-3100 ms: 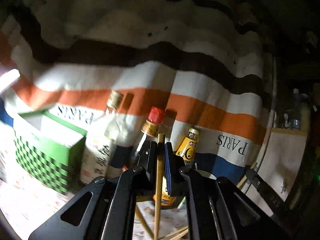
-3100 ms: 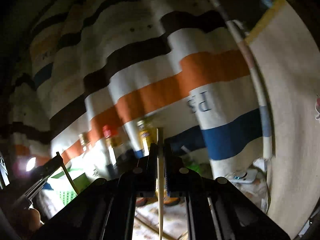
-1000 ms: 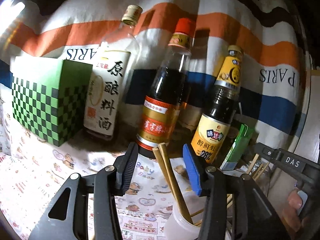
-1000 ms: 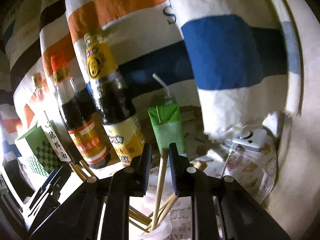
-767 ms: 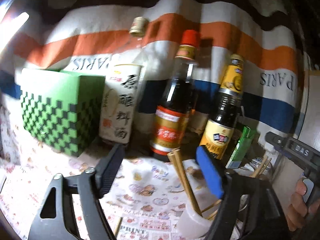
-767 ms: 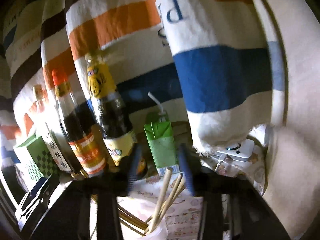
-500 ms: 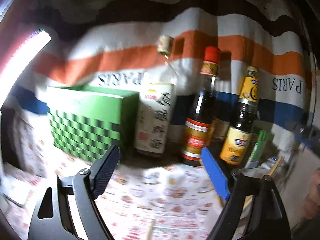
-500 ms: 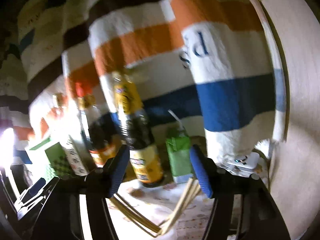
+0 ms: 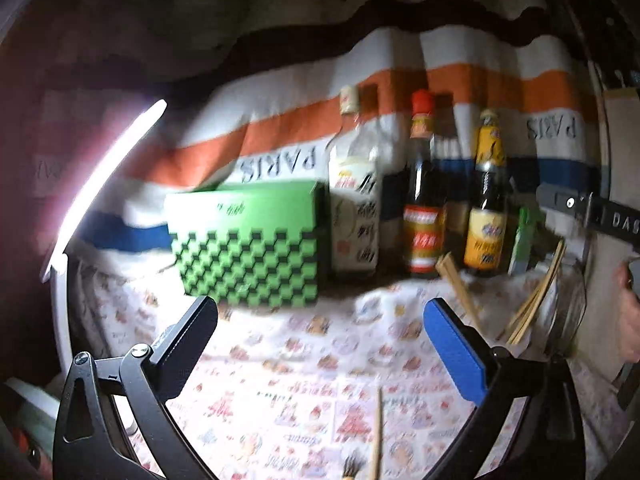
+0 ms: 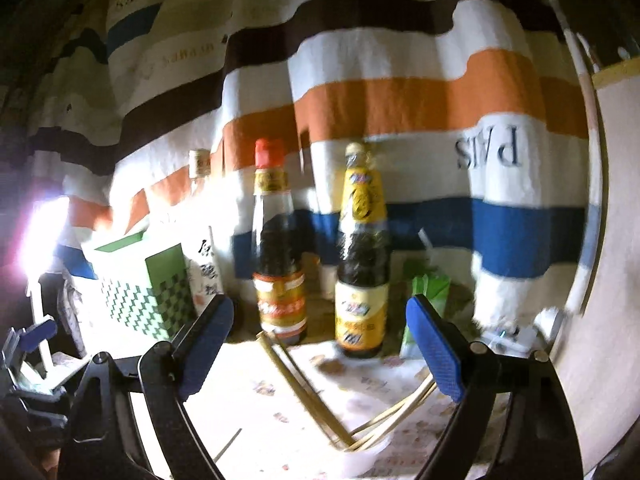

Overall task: Organize utensils
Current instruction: 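Move both grippers back over the cloth, then lower the left gripper onto the metal fork and close on it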

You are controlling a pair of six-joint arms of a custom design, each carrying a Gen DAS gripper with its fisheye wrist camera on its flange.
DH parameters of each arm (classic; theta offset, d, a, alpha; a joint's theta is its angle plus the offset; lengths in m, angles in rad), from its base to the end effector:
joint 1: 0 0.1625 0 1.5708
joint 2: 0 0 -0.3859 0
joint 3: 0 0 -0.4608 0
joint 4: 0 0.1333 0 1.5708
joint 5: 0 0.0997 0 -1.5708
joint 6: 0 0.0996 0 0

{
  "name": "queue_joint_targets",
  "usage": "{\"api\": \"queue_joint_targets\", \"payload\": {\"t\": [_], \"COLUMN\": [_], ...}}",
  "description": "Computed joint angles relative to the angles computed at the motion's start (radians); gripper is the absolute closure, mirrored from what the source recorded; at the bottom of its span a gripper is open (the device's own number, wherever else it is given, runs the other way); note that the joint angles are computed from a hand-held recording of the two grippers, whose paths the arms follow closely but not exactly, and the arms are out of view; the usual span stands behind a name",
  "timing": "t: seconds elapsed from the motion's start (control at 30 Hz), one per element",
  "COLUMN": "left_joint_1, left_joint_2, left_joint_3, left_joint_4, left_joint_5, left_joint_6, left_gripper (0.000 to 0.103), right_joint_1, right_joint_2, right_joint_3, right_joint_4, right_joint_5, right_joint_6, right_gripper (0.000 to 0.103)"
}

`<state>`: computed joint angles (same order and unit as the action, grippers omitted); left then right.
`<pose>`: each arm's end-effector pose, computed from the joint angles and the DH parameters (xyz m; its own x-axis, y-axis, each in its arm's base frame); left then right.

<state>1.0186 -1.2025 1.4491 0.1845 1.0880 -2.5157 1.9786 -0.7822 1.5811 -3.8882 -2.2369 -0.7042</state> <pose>-0.1746 -0.6257 0.2826 -0.6620 0.2939 -0.6894 0.7490 0.2265 -0.6226 0.3350 -0.5945 0.1998 -0.7232 0.1630 0.6712 -0.6415 0.2014 -0.7402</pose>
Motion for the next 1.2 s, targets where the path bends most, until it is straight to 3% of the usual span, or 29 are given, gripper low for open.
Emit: {"api": "queue_joint_targets", "payload": {"t": [0.13,0.3,0.43,0.57,0.77,0.87,1.07,1.13,1.2], "left_joint_1": [0.035,0.072,0.119,0.133,0.136,0.146,0.183,0.198,0.212], "left_joint_2": [0.065,0.229,0.342,0.368,0.376,0.423,0.521,0.555,0.593], "left_joint_3": [-0.079,-0.283,-0.420,-0.423,-0.408,-0.481,-0.633,-0.689,-0.747], "left_joint_4": [0.123,0.405,0.606,0.627,0.619,0.680,0.855,0.917,0.978], "left_joint_5": [-0.046,-0.137,-0.064,-0.045,-0.042,-0.021,0.084,0.132,0.170], "left_joint_6": [-0.087,-0.246,-0.344,-0.324,-0.281,-0.304,-0.389,-0.425,-0.457], "left_gripper": [0.001,0.001,0.012,0.015,0.017,0.021,0.040,0.057,0.065], "right_joint_1": [0.009,0.005,0.001,-0.026,-0.071,-0.092,-0.122,-0.125,-0.125], "right_joint_2": [0.037,0.004,0.017,0.034,0.024,0.002,-0.036,-0.037,-0.033], "right_joint_3": [-0.030,0.054,0.103,0.135,0.158,0.177,0.210,0.211,0.208], "right_joint_4": [0.017,0.096,0.078,0.090,0.210,0.271,0.360,0.369,0.374], "right_joint_5": [-0.115,-0.174,-0.198,-0.178,-0.189,-0.177,-0.146,-0.145,-0.149], "right_joint_6": [0.024,0.123,0.125,0.182,0.301,0.368,0.485,0.495,0.496], "right_gripper": [0.013,0.013,0.013,0.013,0.013,0.013,0.013,0.013,0.013]}}
